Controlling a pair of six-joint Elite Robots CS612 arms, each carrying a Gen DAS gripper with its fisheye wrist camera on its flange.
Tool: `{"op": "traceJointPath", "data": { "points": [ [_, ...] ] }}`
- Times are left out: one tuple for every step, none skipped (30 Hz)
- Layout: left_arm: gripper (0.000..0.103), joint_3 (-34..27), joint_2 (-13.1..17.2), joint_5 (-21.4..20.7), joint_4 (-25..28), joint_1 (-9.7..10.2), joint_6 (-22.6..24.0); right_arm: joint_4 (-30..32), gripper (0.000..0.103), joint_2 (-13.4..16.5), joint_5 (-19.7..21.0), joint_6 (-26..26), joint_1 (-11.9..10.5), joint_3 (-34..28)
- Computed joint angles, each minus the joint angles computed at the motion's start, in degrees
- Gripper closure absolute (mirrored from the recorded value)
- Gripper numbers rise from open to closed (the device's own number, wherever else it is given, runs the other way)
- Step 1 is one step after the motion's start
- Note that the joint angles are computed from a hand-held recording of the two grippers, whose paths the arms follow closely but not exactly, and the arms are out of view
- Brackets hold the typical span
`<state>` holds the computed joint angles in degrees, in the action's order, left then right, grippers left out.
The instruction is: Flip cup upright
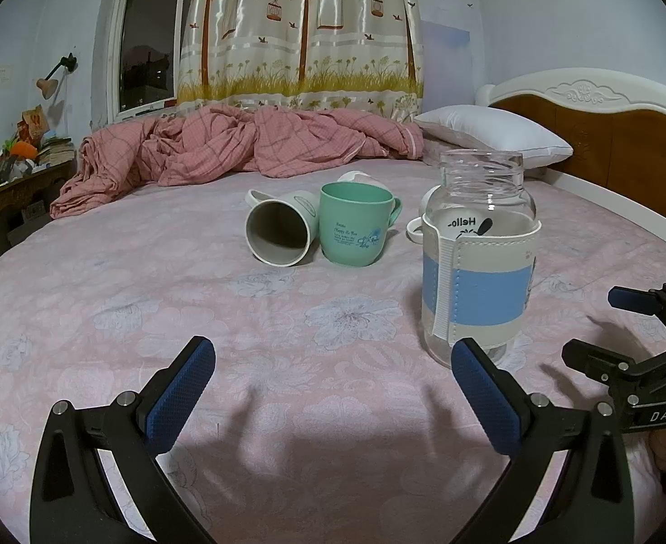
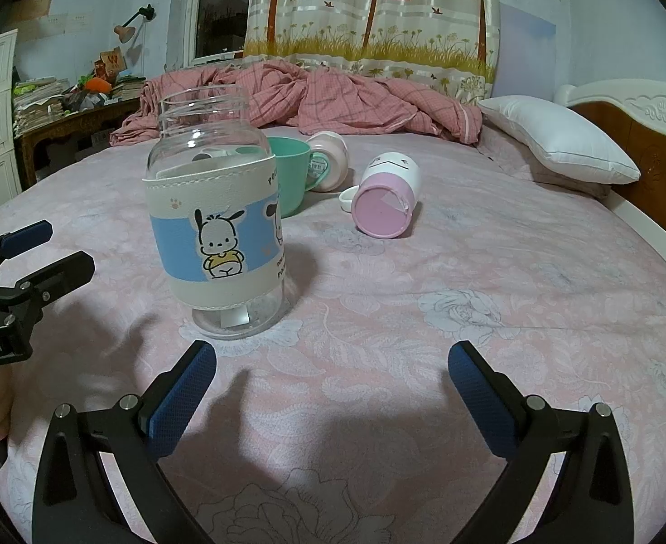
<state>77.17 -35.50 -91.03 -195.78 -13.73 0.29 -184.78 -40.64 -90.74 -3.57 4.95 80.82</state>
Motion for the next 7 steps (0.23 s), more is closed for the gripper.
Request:
{"op": "traceJointPath", "data": {
  "points": [
    [0.000,0.0,0.0,-0.1,0.0,0.07,-0.1,0.0,0.000,0.0,0.0,0.0,0.0,0.0],
    [0.000,0.0,0.0,0.0,-0.1,0.06,-0.1,0.0,0.000,0.0,0.0,0.0,0.0,0.0],
    [0.000,0.1,0.0,0.1,-0.1,0.08,-0.1,0.0,0.000,0.0,0.0,0.0,0.0,0.0],
    [0.000,0.0,0.1,0.1,-0.2,0.07,-0.1,0.0,0.000,0.0,-0.1,-0.1,0.0,0.0],
    [0.000,0.0,0.1,0.0,-0.2,0.09,0.0,0.0,0.000,0.0,0.0,0.0,0.0,0.0],
    [0.000,0.0,0.1,0.0,-0.1,0.10,0.0,0.0,0.000,0.0,0.0,0.0,0.0,0.0],
    [0.000,0.0,0.1,0.0,-0.1,0.10,0.0,0.0,0.000,0.0,0.0,-0.1,0.0,0.0]
  ]
}}
